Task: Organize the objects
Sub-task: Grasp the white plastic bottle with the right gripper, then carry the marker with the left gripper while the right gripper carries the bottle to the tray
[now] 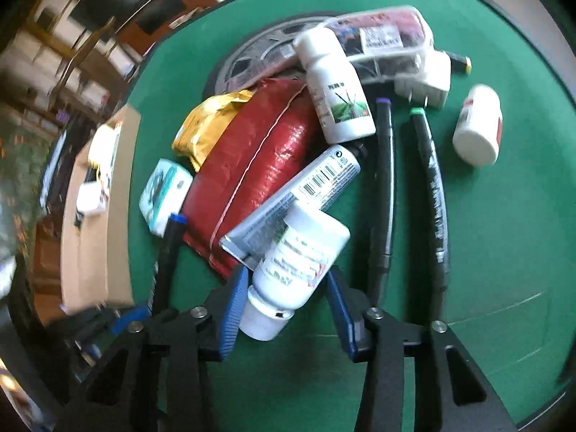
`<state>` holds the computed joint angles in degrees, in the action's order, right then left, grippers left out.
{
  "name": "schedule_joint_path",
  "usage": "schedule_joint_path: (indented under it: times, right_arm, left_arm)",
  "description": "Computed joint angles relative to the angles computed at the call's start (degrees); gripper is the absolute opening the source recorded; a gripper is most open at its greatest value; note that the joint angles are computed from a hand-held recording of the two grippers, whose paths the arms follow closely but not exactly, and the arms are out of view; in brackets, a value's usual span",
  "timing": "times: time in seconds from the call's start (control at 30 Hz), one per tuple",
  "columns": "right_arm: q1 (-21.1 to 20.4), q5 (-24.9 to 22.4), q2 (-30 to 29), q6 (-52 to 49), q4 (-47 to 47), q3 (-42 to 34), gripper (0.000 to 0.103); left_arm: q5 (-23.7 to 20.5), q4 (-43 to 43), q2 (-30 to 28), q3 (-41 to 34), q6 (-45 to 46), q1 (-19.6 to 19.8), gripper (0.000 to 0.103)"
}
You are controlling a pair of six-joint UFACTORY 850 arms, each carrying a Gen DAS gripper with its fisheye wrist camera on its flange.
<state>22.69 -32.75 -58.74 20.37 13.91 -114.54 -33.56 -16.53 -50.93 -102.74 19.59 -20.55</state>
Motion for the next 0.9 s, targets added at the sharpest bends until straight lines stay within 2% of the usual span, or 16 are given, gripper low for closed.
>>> schedule_joint_path:
  times: [0.17,0.3,0.7,0.9]
  right_arm:
    - [1.51,4.35,5.83,0.76,-8.66,8.76,0.037]
    - [2.40,4.69,7.98,2.44,-13.48,12.12,0.037]
    - [1.93,2.58,5.95,-0.70,-11.73,8.99,0.038]
    - [1.71,4.86,6.25,-2.76,-9.94,9.88,0.037]
  left_arm:
    - [-0.43,-2.52,-0.31,-0.48,1.25,0.22,0.014]
    - [-0.97,-2.68,-0.23,-0.71,0.71,-0.06,0.014]
    - [-0.73,6.19,-0.74,-1.61,-6.08,-1.95,0.014]
    - [2.83,4.84,0.80,1.24,-4.69,-1.90,0.014]
